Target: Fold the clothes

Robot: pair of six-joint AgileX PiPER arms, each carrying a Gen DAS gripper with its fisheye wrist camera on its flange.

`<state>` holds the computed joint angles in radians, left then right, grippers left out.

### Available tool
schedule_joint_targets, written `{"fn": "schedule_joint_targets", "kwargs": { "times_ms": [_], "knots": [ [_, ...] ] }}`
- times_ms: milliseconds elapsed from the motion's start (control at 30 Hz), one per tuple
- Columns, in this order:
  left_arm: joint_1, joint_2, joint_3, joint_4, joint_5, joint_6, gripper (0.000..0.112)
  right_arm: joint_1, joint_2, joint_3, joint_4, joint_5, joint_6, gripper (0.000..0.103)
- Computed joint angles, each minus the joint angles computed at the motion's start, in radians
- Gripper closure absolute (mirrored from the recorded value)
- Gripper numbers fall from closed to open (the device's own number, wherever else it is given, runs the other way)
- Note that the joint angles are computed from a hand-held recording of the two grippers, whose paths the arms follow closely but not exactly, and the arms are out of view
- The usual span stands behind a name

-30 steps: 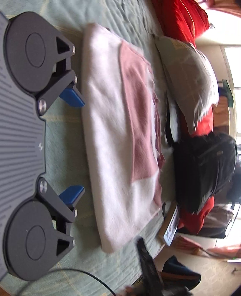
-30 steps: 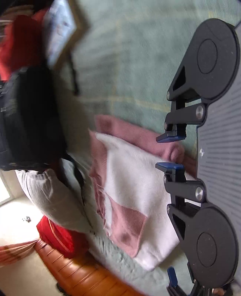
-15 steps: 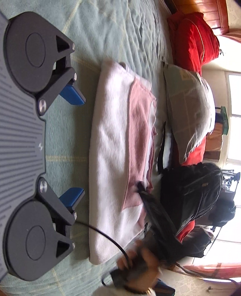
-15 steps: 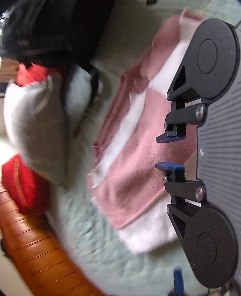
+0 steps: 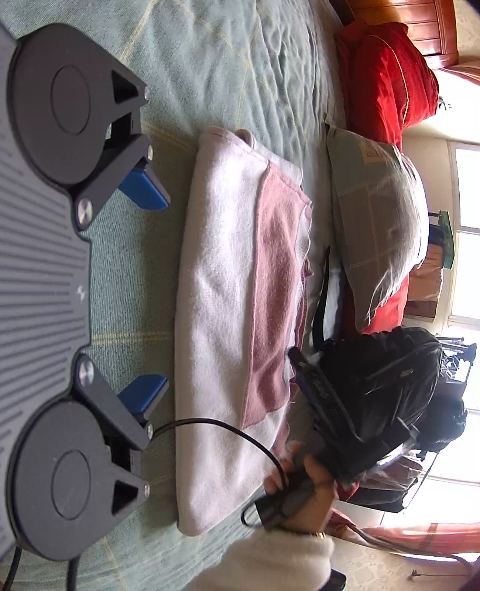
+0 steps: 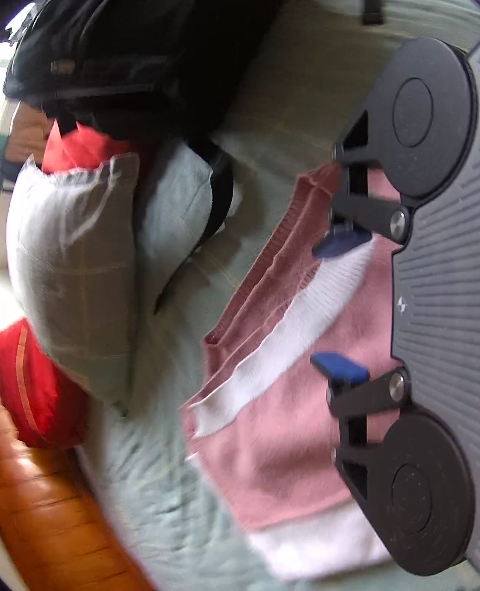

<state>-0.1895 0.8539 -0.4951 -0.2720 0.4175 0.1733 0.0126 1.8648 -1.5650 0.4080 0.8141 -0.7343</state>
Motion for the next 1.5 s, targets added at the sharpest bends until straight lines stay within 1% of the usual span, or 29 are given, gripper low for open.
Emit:
{"fn": "schedule_joint_targets", "kwargs": {
  "times_ms": [67, 133, 167, 200, 233, 300, 400, 467, 533, 567, 600, 633, 667, 733, 800, 867, 900, 967, 1033, 1067, 1100, 1133, 1200, 1267, 1367, 1400, 1433, 1467, 1500],
  "knots": [
    [0.009, 0.002, 0.000, -0.004, 0.000, 0.007, 0.016, 0.010, 0.044, -0.027, -0.031, -0.004, 0.002, 0.035],
    [0.013, 0.009, -0.001, -0.001, -0.004, 0.005, 0.016, -0.015, 0.054, -0.025, 0.029, 0.009, -0.034, 0.036],
    [0.003, 0.013, -0.001, 0.025, -0.008, -0.026, 0.016, -0.026, 0.051, -0.018, 0.058, 0.017, -0.048, 0.048],
    [-0.008, 0.020, -0.003, 0.049, -0.012, -0.048, 0.016, -0.035, 0.040, -0.004, 0.091, 0.023, -0.081, 0.082],
    [-0.019, 0.026, -0.004, 0.072, -0.015, -0.071, 0.016, -0.036, 0.021, 0.016, 0.110, 0.022, -0.112, 0.093],
    [-0.040, 0.039, -0.007, 0.117, -0.022, -0.113, 0.016, -0.014, -0.029, 0.065, 0.096, -0.022, -0.148, 0.096],
    [-0.049, 0.035, -0.007, 0.113, -0.020, -0.110, 0.016, 0.000, -0.089, 0.114, 0.117, -0.104, -0.185, 0.096],
    [-0.057, 0.035, -0.013, 0.139, -0.018, -0.139, 0.016, -0.004, -0.080, 0.086, 0.127, -0.119, -0.167, 0.096],
    [-0.045, 0.029, -0.014, 0.106, -0.011, -0.103, 0.016, 0.001, -0.033, 0.032, 0.075, -0.078, -0.089, 0.094],
    [-0.038, 0.025, -0.014, 0.088, -0.007, -0.083, 0.016, 0.002, -0.009, 0.004, 0.052, -0.056, -0.052, 0.089],
    [-0.026, 0.021, -0.016, 0.072, 0.002, -0.059, 0.016, 0.007, 0.007, -0.012, 0.024, -0.043, -0.020, 0.087],
    [-0.015, 0.017, -0.018, 0.056, 0.010, -0.035, 0.016, 0.012, -0.001, 0.005, 0.001, -0.060, -0.005, 0.087],
    [-0.004, 0.013, -0.021, 0.042, 0.018, -0.012, 0.016, 0.008, -0.026, 0.037, 0.017, -0.081, -0.017, 0.087],
    [0.019, 0.008, -0.031, 0.051, 0.035, 0.006, 0.016, -0.020, -0.088, 0.097, 0.124, -0.090, -0.089, 0.084],
    [0.025, 0.014, -0.047, 0.098, 0.044, -0.028, 0.016, -0.032, -0.130, 0.126, 0.215, -0.037, -0.178, 0.084],
    [0.021, 0.018, -0.059, 0.148, 0.046, -0.083, 0.016, -0.022, -0.156, 0.144, 0.258, 0.014, -0.234, 0.084],
    [0.018, 0.017, -0.063, 0.169, 0.045, -0.108, 0.016, 0.007, -0.152, 0.148, 0.231, 0.008, -0.222, 0.084],
    [0.021, 0.003, -0.062, 0.150, 0.049, -0.100, 0.016, 0.067, -0.132, 0.150, 0.172, 0.001, -0.181, 0.085],
    [0.023, -0.015, -0.056, 0.132, 0.061, -0.084, 0.016, 0.124, -0.080, 0.140, 0.106, -0.004, -0.075, 0.079],
    [0.021, -0.023, -0.053, 0.131, 0.068, -0.080, 0.016, 0.147, -0.089, 0.181, 0.098, -0.048, -0.068, 0.071],
    [0.020, -0.030, -0.050, 0.129, 0.075, -0.076, 0.016, 0.170, -0.125, 0.237, 0.085, -0.108, -0.101, 0.071],
    [0.029, -0.033, -0.048, 0.111, 0.079, -0.049, 0.016, 0.189, -0.153, 0.262, 0.054, -0.129, -0.124, 0.070],
    [0.040, -0.031, -0.047, 0.096, 0.083, -0.022, 0.016, 0.165, -0.157, 0.226, 0.088, -0.079, -0.157, 0.071],
    [0.022, -0.022, -0.051, 0.149, 0.074, -0.083, 0.016, 0.127, -0.138, 0.168, 0.145, -0.023, -0.158, 0.071],
    [0.034, -0.027, -0.051, 0.110, 0.068, -0.036, 0.016, 0.104, -0.095, 0.105, 0.175, -0.036, -0.083, 0.071],
    [0.042, -0.031, -0.051, 0.091, 0.072, -0.017, 0.016, 0.107, -0.078, 0.085, 0.158, -0.046, -0.041, 0.071],
    [0.048, -0.034, -0.051, 0.078, 0.076, -0.001, 0.016, 0.127, -0.057, 0.072, 0.101, -0.056, 0.012, 0.071],
    [0.053, -0.039, -0.048, 0.070, 0.077, 0.011, 0.016, 0.144, -0.036, 0.063, 0.057, -0.045, 0.045, 0.073],
    [0.062, -0.042, -0.045, 0.059, 0.078, 0.027, 0.016, 0.163, -0.036, 0.085, 0.024, -0.064, 0.056, 0.075]
  ]
}}
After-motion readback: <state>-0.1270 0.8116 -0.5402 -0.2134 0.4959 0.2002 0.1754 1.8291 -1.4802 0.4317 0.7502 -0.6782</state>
